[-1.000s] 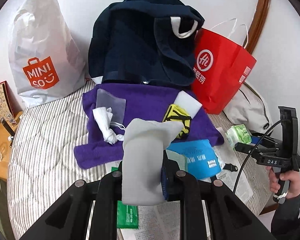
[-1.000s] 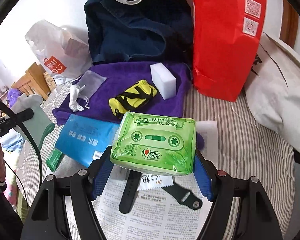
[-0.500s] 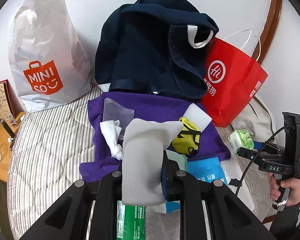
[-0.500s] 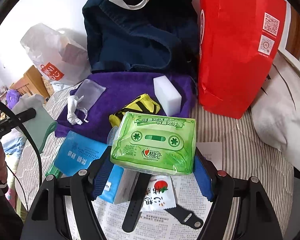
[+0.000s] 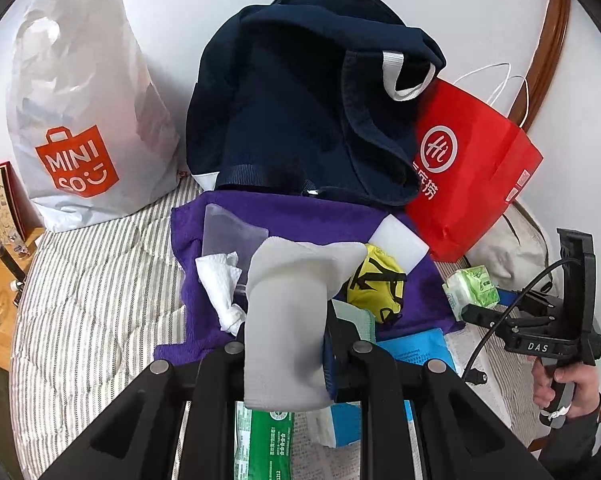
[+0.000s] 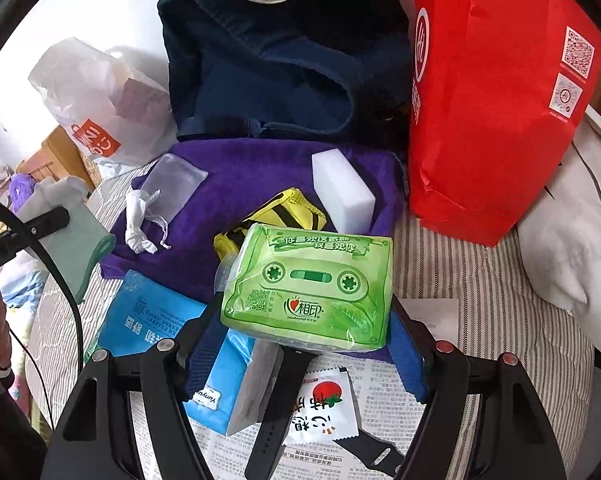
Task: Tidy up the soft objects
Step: 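Carry the green wipes pack and grey cloth over the purple towel with both grippers, then lower and release the green wipes pack onto the towel with the right gripper while the left holds the cloth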
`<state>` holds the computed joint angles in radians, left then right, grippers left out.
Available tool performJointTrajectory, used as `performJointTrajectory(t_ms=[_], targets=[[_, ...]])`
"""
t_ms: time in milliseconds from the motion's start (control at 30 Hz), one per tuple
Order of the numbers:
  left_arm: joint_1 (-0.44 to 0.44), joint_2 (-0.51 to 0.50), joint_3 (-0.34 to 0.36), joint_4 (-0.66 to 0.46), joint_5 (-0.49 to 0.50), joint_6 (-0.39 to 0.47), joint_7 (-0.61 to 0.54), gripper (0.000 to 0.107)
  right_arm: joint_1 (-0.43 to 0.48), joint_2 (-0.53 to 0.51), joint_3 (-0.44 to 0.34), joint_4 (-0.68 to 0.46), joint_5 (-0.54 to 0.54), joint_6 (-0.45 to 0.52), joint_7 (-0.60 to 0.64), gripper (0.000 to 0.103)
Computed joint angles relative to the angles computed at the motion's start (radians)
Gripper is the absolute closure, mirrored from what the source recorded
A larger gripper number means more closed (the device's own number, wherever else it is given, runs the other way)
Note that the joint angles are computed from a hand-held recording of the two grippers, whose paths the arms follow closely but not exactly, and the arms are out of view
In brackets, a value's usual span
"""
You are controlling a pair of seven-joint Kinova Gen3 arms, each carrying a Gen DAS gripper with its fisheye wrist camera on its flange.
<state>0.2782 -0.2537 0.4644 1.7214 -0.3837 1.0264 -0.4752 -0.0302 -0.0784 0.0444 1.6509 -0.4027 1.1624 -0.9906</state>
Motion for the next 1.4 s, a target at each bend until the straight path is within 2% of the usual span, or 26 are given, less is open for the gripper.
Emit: performJointTrajectory(t_ms=[300, 667, 1200, 1400], targets=[[0.007, 0.014, 0.013, -0.019, -0.03, 0.021, 0.012, 0.089, -0.006, 0.004, -0.007, 0.007, 0.022, -0.009, -0.017, 0.029], [0.017, 0.02, -0.018, -0.019, -0.027, 0.019, -0.006, 0.089, -0.009, 0.026, -0.016, -0.003, 0.031, -0.026, -0.045, 0.029], [0.013, 0.035, -0.076, 0.003, 0.011, -0.033, -0.059, 0.089, -0.014, 0.101, -0.043, -0.037, 0.015, -0.042, -0.073, 0.029], [-0.004, 0.034, -0.081, 0.013, -0.005, -0.063, -0.069, 0.089, -0.02, 0.137, -0.059, -0.041, 0.019, -0.056, -0.095, 0.029]])
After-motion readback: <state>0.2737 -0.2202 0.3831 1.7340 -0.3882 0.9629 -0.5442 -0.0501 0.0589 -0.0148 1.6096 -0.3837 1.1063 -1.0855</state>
